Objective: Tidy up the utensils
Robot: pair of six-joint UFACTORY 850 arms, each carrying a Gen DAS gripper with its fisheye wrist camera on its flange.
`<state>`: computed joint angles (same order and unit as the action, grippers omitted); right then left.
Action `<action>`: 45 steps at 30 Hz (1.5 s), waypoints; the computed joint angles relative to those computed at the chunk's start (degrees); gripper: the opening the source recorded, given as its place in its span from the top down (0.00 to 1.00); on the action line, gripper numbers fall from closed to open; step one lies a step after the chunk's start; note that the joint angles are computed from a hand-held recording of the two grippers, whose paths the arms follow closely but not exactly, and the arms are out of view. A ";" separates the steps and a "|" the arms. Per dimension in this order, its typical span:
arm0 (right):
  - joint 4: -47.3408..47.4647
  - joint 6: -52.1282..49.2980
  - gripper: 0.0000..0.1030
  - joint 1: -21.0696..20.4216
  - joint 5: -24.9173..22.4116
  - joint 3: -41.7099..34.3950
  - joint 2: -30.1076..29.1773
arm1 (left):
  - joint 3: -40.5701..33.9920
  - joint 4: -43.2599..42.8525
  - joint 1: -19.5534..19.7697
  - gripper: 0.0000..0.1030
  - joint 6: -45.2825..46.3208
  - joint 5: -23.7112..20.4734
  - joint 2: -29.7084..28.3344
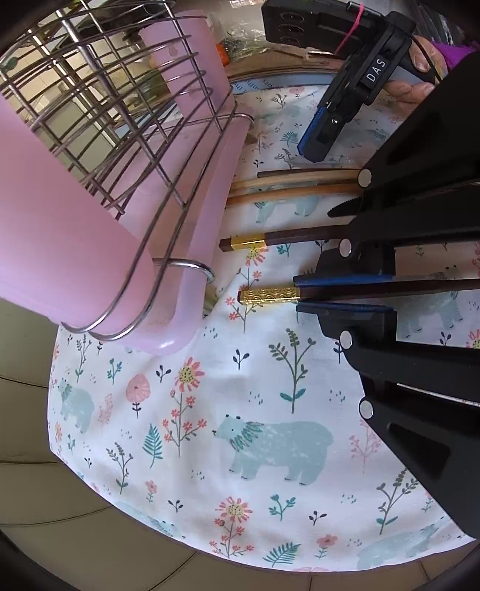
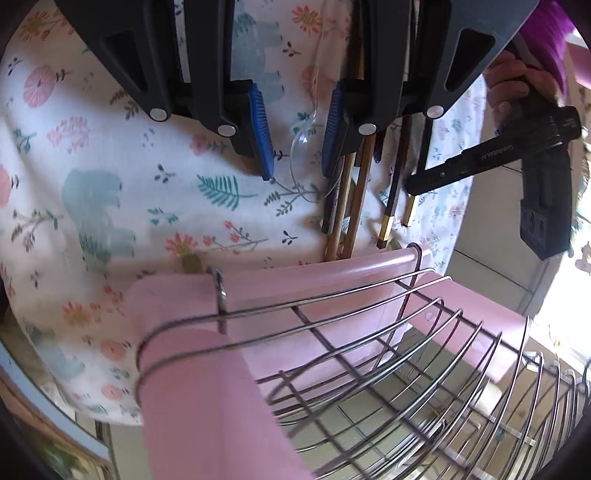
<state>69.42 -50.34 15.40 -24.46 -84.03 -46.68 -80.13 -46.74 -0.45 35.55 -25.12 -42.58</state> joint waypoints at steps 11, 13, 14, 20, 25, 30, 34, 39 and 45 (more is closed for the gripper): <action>5.56 -7.25 0.98 0.50 -0.01 0.82 0.27 | -0.78 2.58 -0.48 0.92 -0.29 0.14 -0.67; 8.50 -10.20 0.99 0.43 0.21 1.65 0.97 | -0.72 2.07 -0.73 0.92 -0.15 0.42 -0.60; 11.39 -13.21 0.99 0.51 0.71 2.56 1.67 | -0.63 1.57 -0.81 0.92 -0.13 0.52 -0.53; 23.98 -27.97 0.98 0.01 2.45 7.63 6.21 | 2.10 -6.15 0.31 0.94 6.22 1.34 2.04; 38.94 -43.70 0.99 -0.08 2.25 11.52 9.45 | 5.54 -15.79 0.87 0.95 14.93 3.37 5.49; 49.95 -55.07 0.99 -0.57 0.75 14.33 12.06 | 8.95 -26.42 2.04 0.95 24.49 4.32 8.71; 57.11 -61.06 0.99 -0.94 -0.97 16.09 13.75 | 10.71 -32.41 2.75 0.95 30.29 4.09 10.88; 67.57 -70.38 0.99 -1.13 -2.48 18.53 16.53 | 13.94 -44.02 2.80 0.95 42.28 3.81 14.61; 77.22 -78.69 0.99 -1.61 -4.48 21.28 19.97 | 15.98 -52.07 3.29 0.95 50.55 1.92 17.89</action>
<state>146.64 -129.03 13.79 -28.94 -62.76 -26.71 -64.15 -98.81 2.84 86.11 -23.20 -24.69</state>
